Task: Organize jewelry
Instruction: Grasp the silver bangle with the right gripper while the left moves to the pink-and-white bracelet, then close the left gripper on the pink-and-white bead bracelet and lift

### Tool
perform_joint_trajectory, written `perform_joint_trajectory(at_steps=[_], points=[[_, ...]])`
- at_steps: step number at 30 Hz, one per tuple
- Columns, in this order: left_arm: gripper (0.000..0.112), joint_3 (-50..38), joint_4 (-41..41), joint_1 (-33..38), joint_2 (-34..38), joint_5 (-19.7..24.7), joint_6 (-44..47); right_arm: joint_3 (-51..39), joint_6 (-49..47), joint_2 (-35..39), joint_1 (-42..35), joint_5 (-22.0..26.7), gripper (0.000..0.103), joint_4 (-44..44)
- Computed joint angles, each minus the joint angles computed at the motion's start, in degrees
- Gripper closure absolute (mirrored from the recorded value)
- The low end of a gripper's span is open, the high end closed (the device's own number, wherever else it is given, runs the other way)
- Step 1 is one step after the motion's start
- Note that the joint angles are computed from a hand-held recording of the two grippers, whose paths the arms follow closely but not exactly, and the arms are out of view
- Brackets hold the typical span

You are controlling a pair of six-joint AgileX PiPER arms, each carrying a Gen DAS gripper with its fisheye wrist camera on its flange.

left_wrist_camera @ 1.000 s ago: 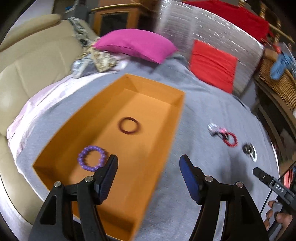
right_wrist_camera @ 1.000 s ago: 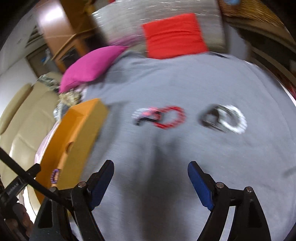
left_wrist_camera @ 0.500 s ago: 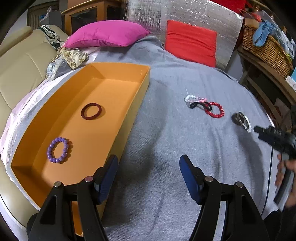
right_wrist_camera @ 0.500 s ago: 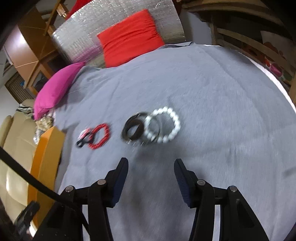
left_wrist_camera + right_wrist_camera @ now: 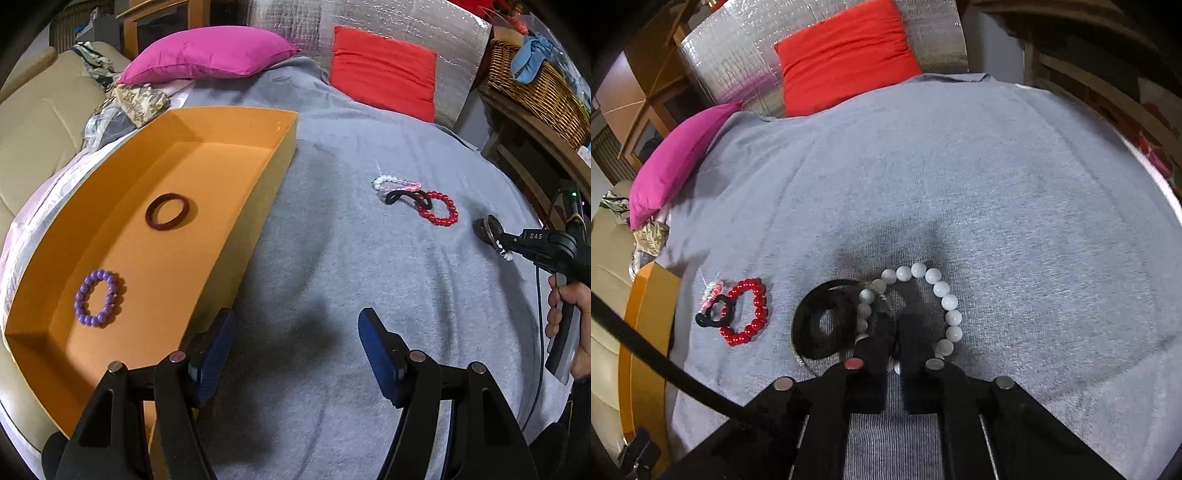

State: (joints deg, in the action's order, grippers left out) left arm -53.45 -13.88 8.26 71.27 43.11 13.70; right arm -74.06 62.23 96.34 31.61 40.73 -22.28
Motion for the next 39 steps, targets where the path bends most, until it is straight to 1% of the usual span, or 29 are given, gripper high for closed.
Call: perform_joint_trajectory(at_steps=[2, 6, 8, 10, 13, 15, 16, 18, 20, 22, 24, 25, 27, 28, 29, 30, 32, 33, 35, 37, 38, 39], points=[[0.043, -1.0, 1.5, -2.5, 1.1, -1.0, -1.9, 1.0, 1.6, -0.9, 0.2, -1.0, 0.1, -1.5], [0.043, -4.7, 3.0, -7.3, 4.6, -2.2, -4.0, 6.8, 6.9, -6.2, 1.2, -3.3, 0.1, -5.5], [0.043, -7.7, 2.6, -9.6, 7.2, -2.1, -3.8, 9.8, 9.5, -9.1, 1.5, -4.5, 0.1, -7.1], [0.043, -11.3, 1.7, -12.0, 10.6, -2.9, -3.1, 13.7, 13.2, -12.6, 2.6, -4.9, 0.099, -9.7], [0.043, -16.6, 0.5, -13.7, 15.8, -3.2, -2.3, 18.5, 17.7, -16.6, 4.0, -5.5, 0.099, -12.7], [0.043, -21.7, 0.2, -14.3, 20.4, -1.7, -2.2, 20.4, 20.5, -17.7, 4.6, -6.5, 0.099, -14.6], [0.043, -25.2, 1.3, -14.7, 23.1, 0.0, -3.4, 20.2, 21.1, -17.3, 4.8, -6.7, 0.099, -15.1], [0.043, -29.0, 1.1, -15.1, 26.0, 1.9, -3.6, 21.3, 22.8, -18.0, 4.9, -7.8, 0.099, -16.5], [0.043, -31.8, 2.0, -16.4, 28.5, 2.4, -3.6, 21.7, 23.8, -18.2, 4.9, -9.1, 0.099, -17.5], [0.043, -34.1, 6.7, -18.9, 30.5, 2.1, -5.9, 21.7, 24.5, -18.1, 5.4, -9.3, 0.099, -18.9], [0.044, -35.9, 8.0, -19.9, 32.2, 2.6, -5.8, 21.9, 23.9, -18.0, 5.2, -10.7, 0.099, -18.4], [0.046, -37.4, 8.8, -20.4, 33.4, 3.1, -6.1, 21.5, 23.2, -17.4, 5.0, -11.1, 0.099, -18.0], [0.057, -39.5, 9.4, -20.5, 34.9, 4.0, -6.8, 22.0, 22.8, -17.6, 4.6, -11.8, 0.099, -17.7], [0.059, -39.9, 9.4, -20.4, 35.3, 4.2, -6.7, 22.2, 22.6, -17.9, 4.4, -12.1, 0.099, -17.4], [0.062, -41.0, 10.2, -20.7, 36.2, 4.9, -6.9, 22.2, 22.6, -17.9, 4.4, -12.2, 0.099, -17.4], [0.069, -41.5, 11.2, -21.0, 36.7, 5.3, -7.1, 22.1, 22.3, -17.9, 4.4, -12.2, 0.099, -17.3], [0.073, -42.7, 12.1, -21.2, 37.9, 6.8, -7.2, 22.2, 22.7, -18.1, 4.5, -12.4, 0.099, -17.9], [0.073, -43.1, 11.9, -21.1, 38.3, 7.2, -7.0, 22.1, 23.0, -18.1, 4.7, -12.2, 0.099, -18.2], [0.074, -43.0, 12.5, -21.2, 38.4, 7.0, -7.1, 22.2, 22.8, -18.1, 4.7, -12.5, 0.099, -17.9], [0.09, -43.2, 12.9, -21.5, 38.7, 7.0, -6.7, 22.3, 22.9, -18.2, 4.7, -12.5, 0.099, -18.0], [0.102, -43.6, 13.1, -21.6, 38.9, 7.3, -6.5, 22.3, 22.9, -18.1, 4.8, -12.6, 0.099, -18.0], [0.104, -44.1, 13.1, -21.6, 39.3, 7.7, -6.3, 22.2, 23.2, -18.2, 4.9, -12.6, 0.099, -18.4]])
